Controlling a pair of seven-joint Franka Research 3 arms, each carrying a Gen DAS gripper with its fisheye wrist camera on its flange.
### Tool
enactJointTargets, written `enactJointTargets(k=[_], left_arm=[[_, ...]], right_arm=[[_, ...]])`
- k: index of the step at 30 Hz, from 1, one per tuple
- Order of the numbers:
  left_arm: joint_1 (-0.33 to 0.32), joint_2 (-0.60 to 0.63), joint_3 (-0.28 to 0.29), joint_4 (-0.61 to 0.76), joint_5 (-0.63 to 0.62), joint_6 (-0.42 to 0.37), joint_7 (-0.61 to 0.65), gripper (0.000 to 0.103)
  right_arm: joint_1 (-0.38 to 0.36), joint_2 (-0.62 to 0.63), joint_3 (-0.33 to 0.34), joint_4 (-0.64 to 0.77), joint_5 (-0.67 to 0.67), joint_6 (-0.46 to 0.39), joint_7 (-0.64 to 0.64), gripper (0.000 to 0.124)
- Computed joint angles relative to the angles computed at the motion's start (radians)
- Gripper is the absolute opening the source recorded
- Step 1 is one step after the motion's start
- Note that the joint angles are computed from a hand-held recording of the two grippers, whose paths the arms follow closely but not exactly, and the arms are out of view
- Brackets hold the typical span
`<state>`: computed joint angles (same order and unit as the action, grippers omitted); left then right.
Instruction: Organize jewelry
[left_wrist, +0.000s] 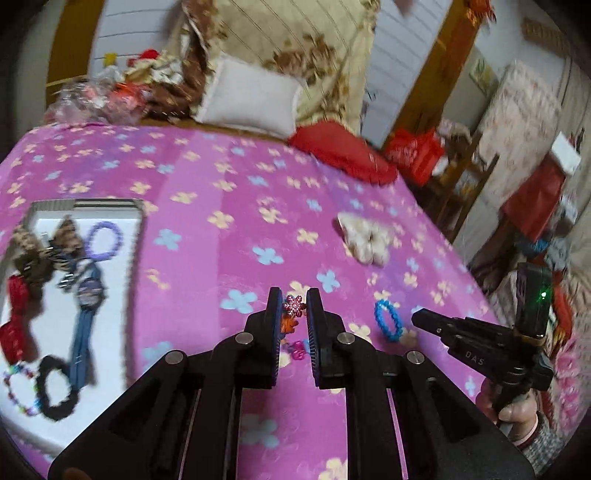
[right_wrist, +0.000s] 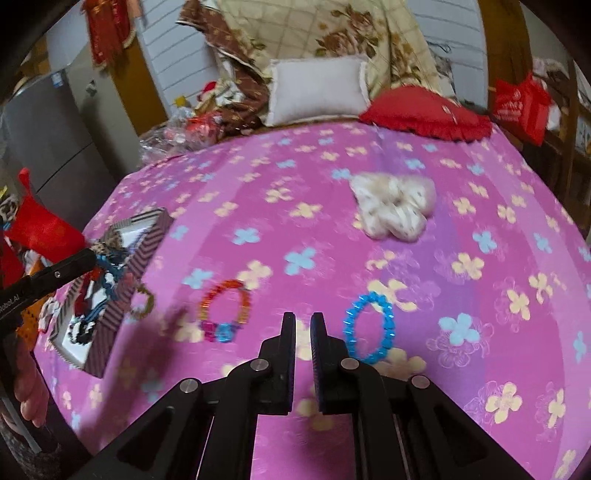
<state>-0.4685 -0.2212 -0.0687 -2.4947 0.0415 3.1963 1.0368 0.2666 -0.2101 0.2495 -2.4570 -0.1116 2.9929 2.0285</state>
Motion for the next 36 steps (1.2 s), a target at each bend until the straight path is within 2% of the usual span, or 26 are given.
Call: enactJointTargets(k=[1,6,7,11,15,18,20,22,24,25,26,27,28,29,31,33,35,36], left_arm=[[0.008,-0.022,-0.001,-0.020,0.000,0.008,-0.006,0.012],[0.155,-0.156,-0.065,-0.151,0.051,0.039,-0.101,0.012],[0.164,-0.177,-0.054,-0.176,0.060,0.043,-0.114,0.012],[0.183,-0.234,0.007,-0.266,0.083,0.060,-0.151,0.012],[0.140,-0.268,0.138,-0.341,0.093,0.086,-0.162,0.012],[0.133,-0.278,0.197,-0.379,0.108,0.107,-0.161,0.012],[0.116,-0.275,0.242,-0.395,0.122,0.124,-0.159,0.012],[0.081,-0.273,0.300,-0.407,0.138,0.140,-0.160,0.012],[0.036,-0.276,0.367,-0.420,0.162,0.168,-0.162,0.012],[0.017,-0.277,0.393,-0.425,0.177,0.182,-0.165,0.012],[0.009,-0.275,0.407,-0.424,0.192,0.189,-0.170,0.012],[0.004,-0.275,0.415,-0.426,0.207,0.198,-0.175,0.012],[-0.001,-0.274,0.421,-0.426,0.223,0.206,-0.181,0.012],[-0.005,-0.275,0.426,-0.426,0.239,0.213,-0.188,0.012],[-0.014,-0.269,0.437,-0.422,0.271,0.233,-0.203,0.012],[-0.005,-0.261,0.423,-0.418,0.295,0.249,-0.220,0.012],[-0.005,-0.255,0.424,-0.414,0.324,0.265,-0.238,0.012],[0.005,-0.251,0.413,-0.412,0.334,0.266,-0.247,0.012]], right_arm=[[0.011,-0.006,0.002,0.009,0.004,-0.014,-0.007,0.007],[0.089,0.013,0.001,0.084,0.057,-0.077,-0.060,0.007],[0.100,0.024,0.003,0.100,0.058,-0.085,-0.066,0.007],[0.173,0.111,0.001,0.212,0.096,-0.123,-0.127,0.007],[0.257,0.215,-0.017,0.339,0.288,-0.141,-0.305,0.007],[0.279,0.272,-0.006,0.425,0.516,-0.155,-0.475,0.007],[0.285,0.285,-0.011,0.448,0.559,-0.171,-0.495,0.007],[0.294,0.271,-0.036,0.434,0.476,-0.174,-0.424,0.007],[0.292,0.231,-0.079,0.385,0.235,-0.182,-0.228,0.008],[0.279,0.209,-0.093,0.361,0.101,-0.203,-0.118,0.014],[0.259,0.188,-0.098,0.339,0.010,-0.226,-0.041,0.024],[0.233,0.165,-0.101,0.307,-0.069,-0.242,0.038,0.051],[0.208,0.149,-0.098,0.281,-0.118,-0.243,0.096,0.067],[0.177,0.132,-0.095,0.250,-0.184,-0.249,0.176,0.067],[0.137,0.129,-0.091,0.229,-0.229,-0.316,0.224,0.067],[0.110,0.140,-0.088,0.221,-0.285,-0.353,0.286,0.067],[0.090,0.153,-0.097,0.203,-0.318,-0.359,0.335,0.066],[0.085,0.162,-0.102,0.197,-0.320,-0.353,0.345,0.061]])
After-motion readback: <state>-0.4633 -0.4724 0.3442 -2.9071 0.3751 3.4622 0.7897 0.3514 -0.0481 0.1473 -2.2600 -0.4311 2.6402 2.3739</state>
